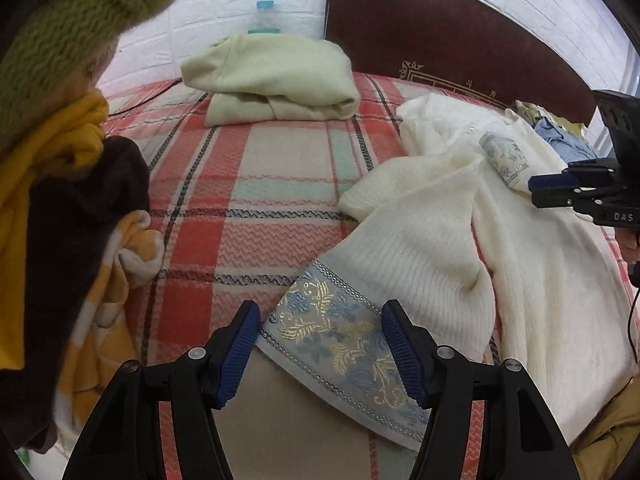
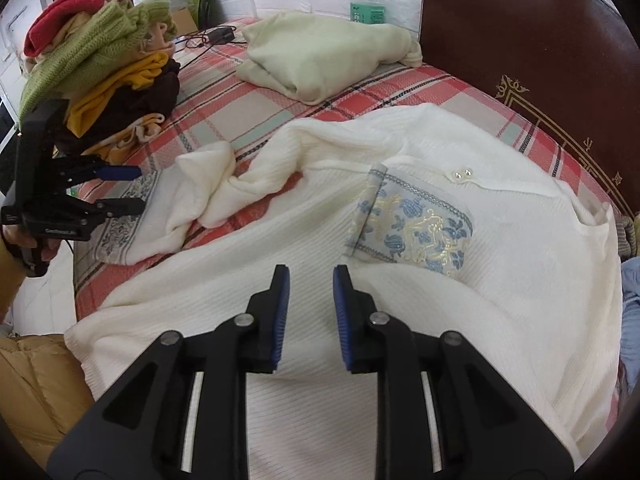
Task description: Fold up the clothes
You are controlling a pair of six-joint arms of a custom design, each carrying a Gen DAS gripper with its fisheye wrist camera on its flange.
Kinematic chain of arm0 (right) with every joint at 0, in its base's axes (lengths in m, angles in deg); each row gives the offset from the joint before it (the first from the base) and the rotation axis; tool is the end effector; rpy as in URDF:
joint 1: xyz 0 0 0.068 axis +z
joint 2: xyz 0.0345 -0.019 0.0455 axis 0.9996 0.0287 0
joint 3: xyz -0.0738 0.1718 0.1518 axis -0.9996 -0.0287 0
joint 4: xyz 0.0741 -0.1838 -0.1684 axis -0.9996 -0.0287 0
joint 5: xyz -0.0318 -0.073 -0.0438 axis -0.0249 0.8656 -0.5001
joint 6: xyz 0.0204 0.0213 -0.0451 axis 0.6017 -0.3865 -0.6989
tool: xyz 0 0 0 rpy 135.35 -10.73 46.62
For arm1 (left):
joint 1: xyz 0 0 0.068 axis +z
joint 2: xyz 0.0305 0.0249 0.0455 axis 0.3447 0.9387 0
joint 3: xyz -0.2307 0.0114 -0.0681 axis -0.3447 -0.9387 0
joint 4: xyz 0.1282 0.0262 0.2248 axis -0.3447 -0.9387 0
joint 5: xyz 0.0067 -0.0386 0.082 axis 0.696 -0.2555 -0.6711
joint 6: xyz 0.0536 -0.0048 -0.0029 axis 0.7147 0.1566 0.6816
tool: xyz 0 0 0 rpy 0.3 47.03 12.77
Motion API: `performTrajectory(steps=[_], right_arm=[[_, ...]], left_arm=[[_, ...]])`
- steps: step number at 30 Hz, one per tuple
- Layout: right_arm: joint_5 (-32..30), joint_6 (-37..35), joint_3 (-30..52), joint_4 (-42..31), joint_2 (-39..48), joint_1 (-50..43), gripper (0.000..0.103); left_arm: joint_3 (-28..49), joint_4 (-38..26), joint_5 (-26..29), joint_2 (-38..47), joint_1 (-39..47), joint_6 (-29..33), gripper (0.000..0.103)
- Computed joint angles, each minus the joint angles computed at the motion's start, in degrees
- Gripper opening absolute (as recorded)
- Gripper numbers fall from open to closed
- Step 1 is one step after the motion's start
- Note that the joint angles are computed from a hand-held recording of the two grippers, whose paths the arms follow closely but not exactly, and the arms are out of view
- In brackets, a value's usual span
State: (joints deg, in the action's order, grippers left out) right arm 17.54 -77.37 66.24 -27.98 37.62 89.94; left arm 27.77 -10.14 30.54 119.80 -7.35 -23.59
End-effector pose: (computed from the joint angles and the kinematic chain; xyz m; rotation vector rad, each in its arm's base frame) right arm 0.2732 0.0190 0.1884 -0.5452 2.4951 0.3152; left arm 0.3127 -0.1681 0.1308 0.6600 2.4572 -0.3527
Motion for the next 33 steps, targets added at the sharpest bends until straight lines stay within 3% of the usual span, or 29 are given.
performTrajectory(steps=[4, 6, 8, 9, 17, 21, 25, 27, 29, 30, 31, 33], right_arm=[[-1.1, 3.8, -3.3, 0.9, -5.1, 2.3, 0.03], [-1.3, 5.6, -4.5, 2.1, -6.5, 5.1, 0.04], [-1.0, 7.4, -5.3, 3.8, -6.9, 8.5, 0.043], [-0.7, 8.3, -5.3, 4.8, -6.4, 10.7, 0.043], [4.0, 11.7, -1.5, 12.1, 4.5, 24.9, 0.044], [7.3, 13.4, 0.2, 14.6, 9.9, 28.1, 0.044], [9.8, 13.7, 0.9, 17.7, 13.0, 31.0, 0.071], [13.5, 13.1, 0.7, 20.0, 14.4, 33.3, 0.073], [14.4, 13.5, 1.3, 19.9, 14.8, 33.9, 0.068], [14.1, 14.1, 1.7, 19.5, 14.8, 33.7, 0.046], [14.2, 14.5, 2.1, 19.1, 14.7, 33.4, 0.01], [14.3, 16.1, 3.2, 17.1, 14.6, 32.2, 0.004]], left_arm=[[-0.7, 2.0, -0.1, 0.3, -0.8, 1.0, 0.071], [-0.8, 1.4, 0.1, -0.3, -1.2, 1.8, 0.064], [-0.8, 0.0, 1.7, -1.2, -1.2, 2.4, 0.017], [-0.6, -1.2, 4.0, -1.9, -0.9, 2.2, 0.01], [-4.1, -0.2, 17.8, -6.3, 3.0, -6.0, 0.01], [-4.6, -0.1, 19.1, -7.0, 4.0, -6.8, 0.01], [-3.1, -0.9, 19.7, -4.9, 4.0, -5.5, 0.01], [-2.9, -0.6, 20.1, -4.0, 4.0, -5.1, 0.01], [-3.0, -0.3, 19.7, -3.6, 4.0, -5.0, 0.01], [-3.0, -0.3, 19.9, -3.5, 4.0, -5.1, 0.01], [-3.2, -0.2, 20.2, -3.8, 4.2, -5.2, 0.011], [-3.7, 0.2, 21.3, -4.9, 4.8, -5.2, 0.011]])
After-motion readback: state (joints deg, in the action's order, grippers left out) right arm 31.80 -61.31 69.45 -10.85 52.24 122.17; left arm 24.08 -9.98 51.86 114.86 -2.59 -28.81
